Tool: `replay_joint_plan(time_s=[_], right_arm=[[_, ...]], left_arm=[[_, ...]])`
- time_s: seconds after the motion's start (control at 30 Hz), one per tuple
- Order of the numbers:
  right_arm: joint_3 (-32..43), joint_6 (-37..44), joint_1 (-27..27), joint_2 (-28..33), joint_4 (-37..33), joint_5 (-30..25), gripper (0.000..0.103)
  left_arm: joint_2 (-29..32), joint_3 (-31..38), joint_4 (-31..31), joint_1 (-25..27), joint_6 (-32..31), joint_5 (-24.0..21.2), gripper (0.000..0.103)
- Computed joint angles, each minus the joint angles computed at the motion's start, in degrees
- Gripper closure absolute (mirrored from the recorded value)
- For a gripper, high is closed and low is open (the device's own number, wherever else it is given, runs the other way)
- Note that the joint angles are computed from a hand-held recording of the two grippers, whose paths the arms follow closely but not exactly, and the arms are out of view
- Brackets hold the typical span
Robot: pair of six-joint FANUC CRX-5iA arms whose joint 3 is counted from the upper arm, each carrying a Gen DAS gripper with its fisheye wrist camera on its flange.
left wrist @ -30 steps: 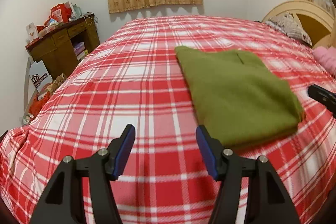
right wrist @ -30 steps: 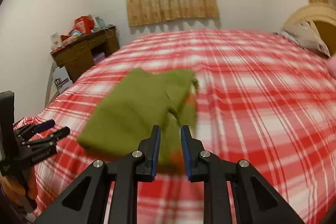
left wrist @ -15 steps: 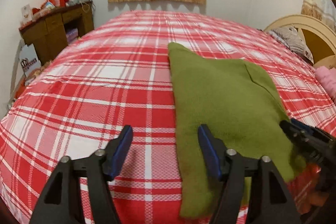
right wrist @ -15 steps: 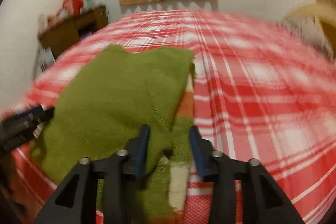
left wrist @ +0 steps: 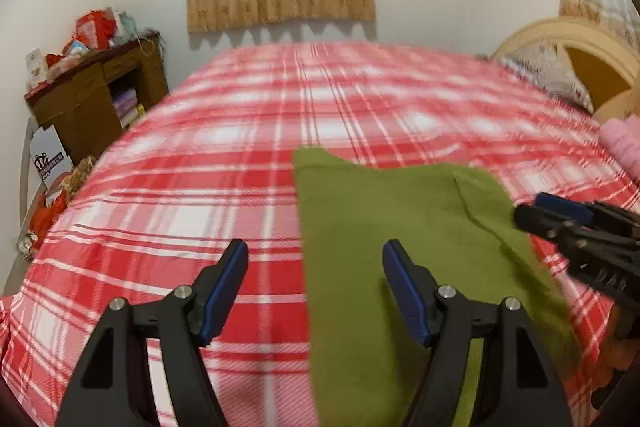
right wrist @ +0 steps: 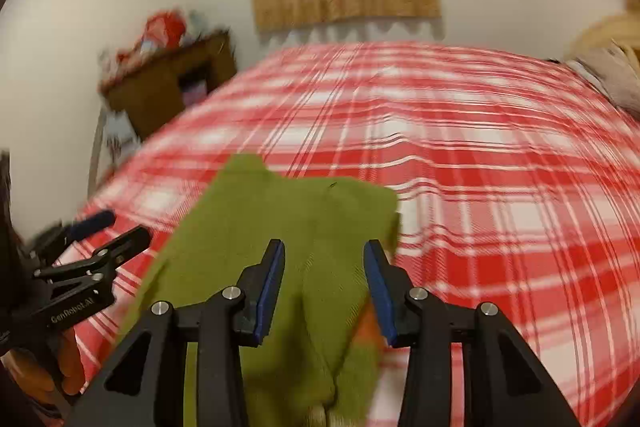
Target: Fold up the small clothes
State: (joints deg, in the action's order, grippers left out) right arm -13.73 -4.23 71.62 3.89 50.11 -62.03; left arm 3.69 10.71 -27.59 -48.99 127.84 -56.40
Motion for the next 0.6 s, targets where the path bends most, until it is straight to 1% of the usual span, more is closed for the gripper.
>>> replay_joint_plan(time_s=[0.07, 0.1, 0.13, 0.27, 0.3, 0.37, 0.5, 0.57, 0.6], right_arm=[[1.7, 3.98, -1.59, 2.03, -3.74, -0.62, 0.061], [2.23, 5.79, -2.26, 2.84, -5.58, -0.94, 0.061], [1.48, 6.49, -2.72, 2.94, -5.66, -0.44, 0.061], [-0.6, 3.46, -2.64, 2.8, -1.87, -0.57, 0.062], [-1.12, 2.6, -2.51, 2.99, -0.68, -0.71, 0.061], [-2.02, 1.71, -2.11, 3.45, 1.95, -1.44, 0.061], [-3.53, -0.29, -1.82, 3.13, 4.78, -1.34, 0.061], [-5.06, -3.16, -1.26, 2.25, 7.45, -1.34, 0.061], [-6.61, -6.3, -0.68, 1.45, 10.03, -2.21, 0.059]], left_arm=[[3.2, 1.96, 2.3, 0.8, -1.31, -2.23, 0.032], [3.38, 1.79, 2.35, 0.69, -1.26, -2.25, 0.032], [3.64, 1.68, 2.17, 0.51, -1.47, -2.08, 0.032], [4.21, 2.41, -3.05, -2.08, -0.54, -2.89, 0.032], [4.4, 2.61, -3.42, -2.23, -0.5, -2.94, 0.032], [4.36, 2.15, -3.84, -2.29, 0.06, -2.31, 0.032], [3.6, 0.61, -2.31, -1.22, 0.73, -0.22, 0.031], [4.0, 1.13, -2.49, -1.4, 0.73, -0.39, 0.03], [4.0, 1.14, -2.8, -1.55, 0.75, -0.42, 0.029]])
